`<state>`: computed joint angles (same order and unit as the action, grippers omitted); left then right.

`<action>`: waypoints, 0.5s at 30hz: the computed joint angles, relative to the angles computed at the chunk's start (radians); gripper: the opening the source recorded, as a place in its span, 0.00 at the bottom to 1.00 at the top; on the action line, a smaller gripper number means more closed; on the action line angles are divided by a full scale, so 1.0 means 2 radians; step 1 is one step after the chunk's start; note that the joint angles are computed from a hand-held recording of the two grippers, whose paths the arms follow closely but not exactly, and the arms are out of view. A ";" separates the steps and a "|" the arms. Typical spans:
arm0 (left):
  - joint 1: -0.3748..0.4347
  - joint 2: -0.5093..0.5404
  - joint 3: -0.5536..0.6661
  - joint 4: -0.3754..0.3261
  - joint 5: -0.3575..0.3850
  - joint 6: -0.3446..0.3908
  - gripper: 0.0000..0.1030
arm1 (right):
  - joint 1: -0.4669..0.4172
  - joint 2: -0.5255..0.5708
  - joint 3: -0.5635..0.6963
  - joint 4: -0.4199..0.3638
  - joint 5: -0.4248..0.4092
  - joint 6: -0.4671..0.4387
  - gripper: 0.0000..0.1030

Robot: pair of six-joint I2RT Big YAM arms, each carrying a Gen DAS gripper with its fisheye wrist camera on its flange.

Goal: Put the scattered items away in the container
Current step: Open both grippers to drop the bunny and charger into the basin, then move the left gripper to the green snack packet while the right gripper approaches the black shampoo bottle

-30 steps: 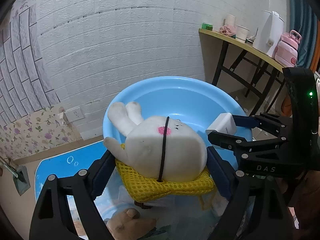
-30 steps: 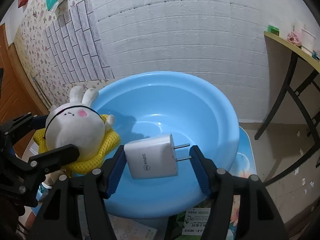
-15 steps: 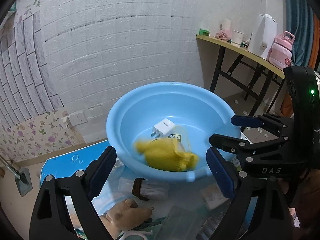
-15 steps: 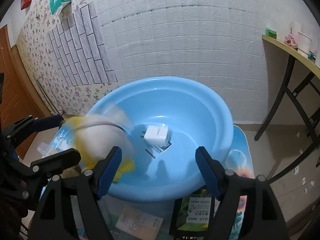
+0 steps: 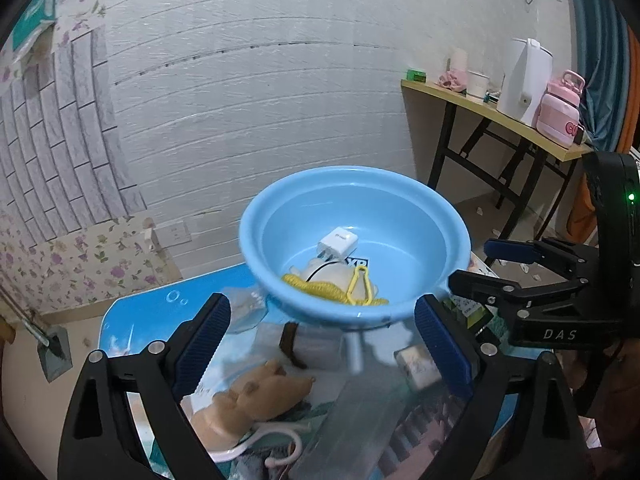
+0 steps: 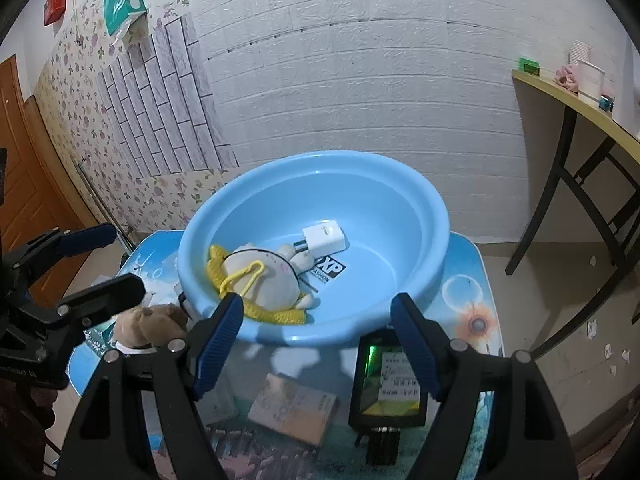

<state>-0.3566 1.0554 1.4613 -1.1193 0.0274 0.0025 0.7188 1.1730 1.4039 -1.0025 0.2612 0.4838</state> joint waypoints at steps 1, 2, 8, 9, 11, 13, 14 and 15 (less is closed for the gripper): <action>0.002 -0.006 -0.005 0.001 -0.001 0.000 0.93 | 0.003 -0.001 -0.001 -0.001 0.002 0.002 0.74; 0.006 -0.015 -0.013 0.001 -0.002 0.000 0.93 | 0.007 -0.005 -0.004 -0.003 0.006 0.004 0.74; 0.043 -0.055 -0.059 -0.007 0.000 -0.005 0.93 | 0.021 -0.027 -0.035 -0.023 0.026 0.032 0.74; 0.049 -0.061 -0.067 -0.009 0.001 -0.005 0.93 | 0.021 -0.032 -0.042 -0.026 0.024 0.041 0.74; 0.064 -0.073 -0.082 -0.013 0.006 -0.003 0.94 | 0.026 -0.041 -0.055 -0.031 0.029 0.056 0.74; 0.079 -0.082 -0.095 -0.021 0.013 -0.003 0.94 | 0.031 -0.047 -0.062 -0.038 0.034 0.065 0.74; 0.086 -0.087 -0.102 -0.024 0.016 -0.003 0.94 | 0.033 -0.048 -0.064 -0.041 0.034 0.068 0.74; 0.088 -0.091 -0.107 -0.025 0.016 -0.003 0.94 | 0.036 -0.050 -0.068 -0.044 0.035 0.071 0.74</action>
